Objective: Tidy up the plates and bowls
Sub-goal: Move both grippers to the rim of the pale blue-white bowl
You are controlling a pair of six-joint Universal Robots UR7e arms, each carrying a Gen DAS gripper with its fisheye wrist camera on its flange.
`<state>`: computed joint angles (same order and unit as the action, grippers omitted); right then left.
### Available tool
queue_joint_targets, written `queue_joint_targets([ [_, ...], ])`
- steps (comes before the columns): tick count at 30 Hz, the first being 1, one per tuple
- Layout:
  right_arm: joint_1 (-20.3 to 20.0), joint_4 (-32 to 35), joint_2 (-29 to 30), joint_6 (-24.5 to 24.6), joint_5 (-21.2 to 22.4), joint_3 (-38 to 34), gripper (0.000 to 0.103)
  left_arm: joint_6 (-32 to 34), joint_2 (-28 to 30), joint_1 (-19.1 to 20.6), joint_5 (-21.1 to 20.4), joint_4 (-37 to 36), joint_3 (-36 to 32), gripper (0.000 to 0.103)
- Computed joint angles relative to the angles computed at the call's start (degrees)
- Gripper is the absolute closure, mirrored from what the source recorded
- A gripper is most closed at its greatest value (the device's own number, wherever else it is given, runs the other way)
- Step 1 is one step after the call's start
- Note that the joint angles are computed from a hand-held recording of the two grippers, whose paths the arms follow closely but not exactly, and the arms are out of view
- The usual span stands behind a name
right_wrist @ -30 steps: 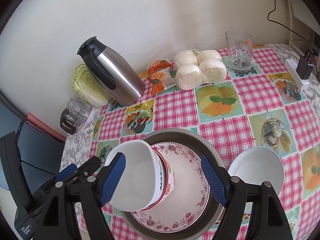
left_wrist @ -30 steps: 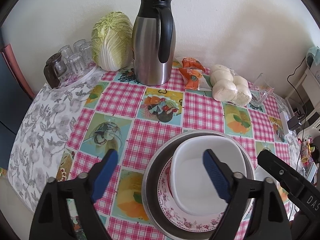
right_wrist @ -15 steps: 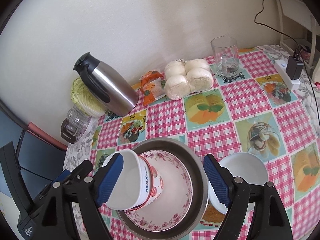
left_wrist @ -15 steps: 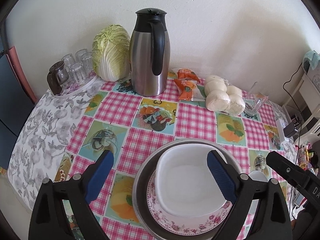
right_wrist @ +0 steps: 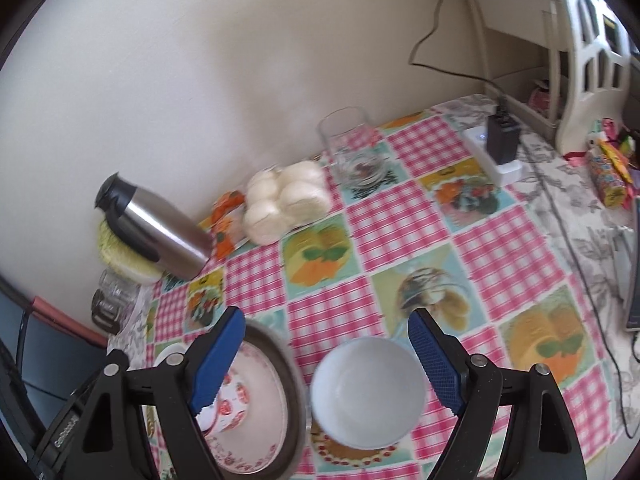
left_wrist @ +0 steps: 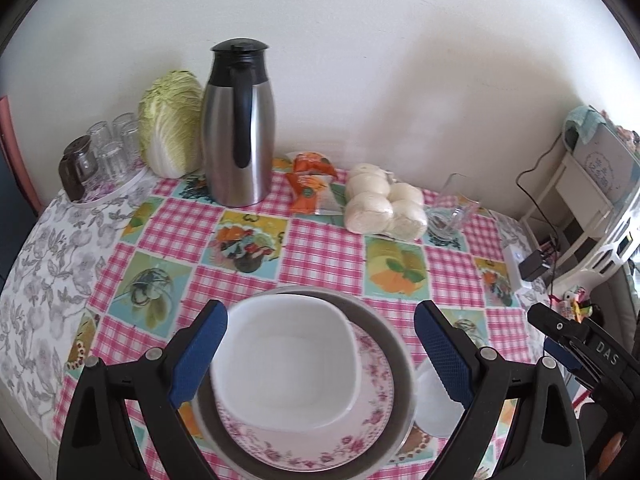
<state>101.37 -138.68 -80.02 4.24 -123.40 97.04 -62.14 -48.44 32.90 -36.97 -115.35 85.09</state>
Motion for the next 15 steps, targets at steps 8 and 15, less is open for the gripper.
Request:
queue_joint_targets([
  [8, -2.0, 1.4, -1.9, 0.3, -2.9, -0.4, 0.017, 6.9, 4.8, -0.2, -3.1, -3.6, -4.0, 0.008],
  [15, -3.1, 4.7, -2.3, -0.4, -3.8, -0.5, 0.017, 11.6, 9.2, 0.4, -7.6, -5.1, -8.0, 0.008],
])
